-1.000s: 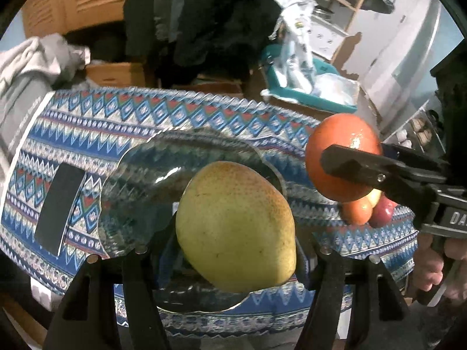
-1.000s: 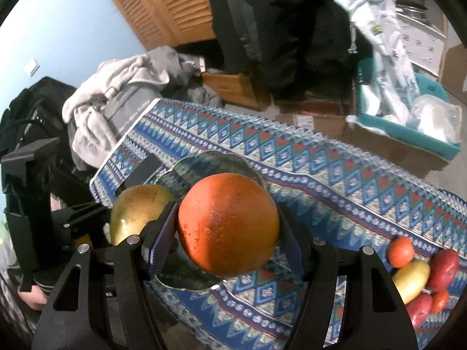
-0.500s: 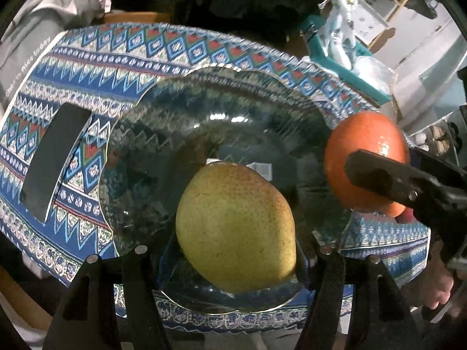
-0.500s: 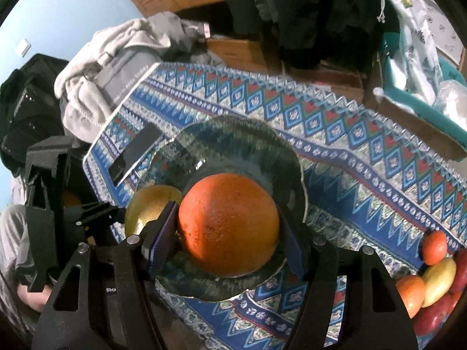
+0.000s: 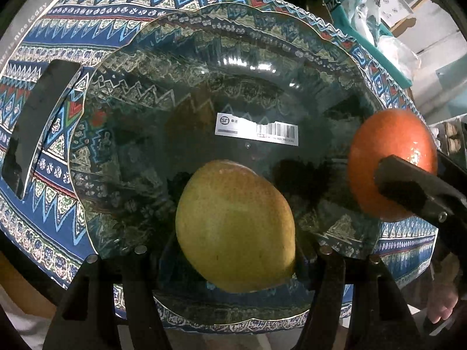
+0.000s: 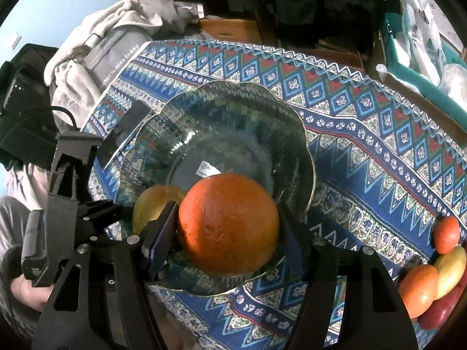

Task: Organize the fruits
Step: 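Carry the pear into the glass bowl and open the left tool while the right tool carries the orange, then lower the large orange into the glass bowl and open the right tool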

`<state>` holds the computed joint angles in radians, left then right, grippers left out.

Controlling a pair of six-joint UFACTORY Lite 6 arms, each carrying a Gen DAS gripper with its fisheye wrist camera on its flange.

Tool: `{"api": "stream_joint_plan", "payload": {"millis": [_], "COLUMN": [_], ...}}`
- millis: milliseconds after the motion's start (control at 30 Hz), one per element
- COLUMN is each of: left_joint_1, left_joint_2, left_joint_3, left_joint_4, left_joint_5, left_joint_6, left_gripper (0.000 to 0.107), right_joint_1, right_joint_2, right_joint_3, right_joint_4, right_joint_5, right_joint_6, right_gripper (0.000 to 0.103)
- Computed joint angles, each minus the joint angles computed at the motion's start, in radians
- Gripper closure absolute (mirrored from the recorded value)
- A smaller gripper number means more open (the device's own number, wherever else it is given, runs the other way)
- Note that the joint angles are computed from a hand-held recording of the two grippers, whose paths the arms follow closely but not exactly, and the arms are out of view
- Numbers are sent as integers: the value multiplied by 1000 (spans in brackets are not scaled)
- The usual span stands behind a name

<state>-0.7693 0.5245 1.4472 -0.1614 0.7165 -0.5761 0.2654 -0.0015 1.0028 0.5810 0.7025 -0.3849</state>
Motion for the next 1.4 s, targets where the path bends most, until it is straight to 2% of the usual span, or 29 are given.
{"api": "stream_joint_plan", "payload": {"millis": [200, 367, 700, 1100, 1400], "left_joint_1": [-1, 17, 1, -94, -145], "left_joint_2": [-38, -118, -200, -167, -141], "left_joint_3": [-22, -53, -52, 81, 178], "left_joint_4": [-9, 6, 129, 250, 286], "left_joint_5": [3, 12, 48, 90, 114], "left_joint_6": [-8, -15, -100, -177, -212], "left_gripper": [39, 33, 33, 33, 33], "right_joint_1": [1, 5, -7, -85, -148], "right_joint_2": [5, 27, 57, -100, -233], "right_joint_3": [3, 11, -1, -36, -25], "right_joint_4": [-1, -13, -8, 4, -131], "right_joint_5": [-5, -12, -6, 35, 78], "right_joint_6": [1, 14, 12, -10, 79], "right_gripper": [36, 36, 35, 35, 35]}}
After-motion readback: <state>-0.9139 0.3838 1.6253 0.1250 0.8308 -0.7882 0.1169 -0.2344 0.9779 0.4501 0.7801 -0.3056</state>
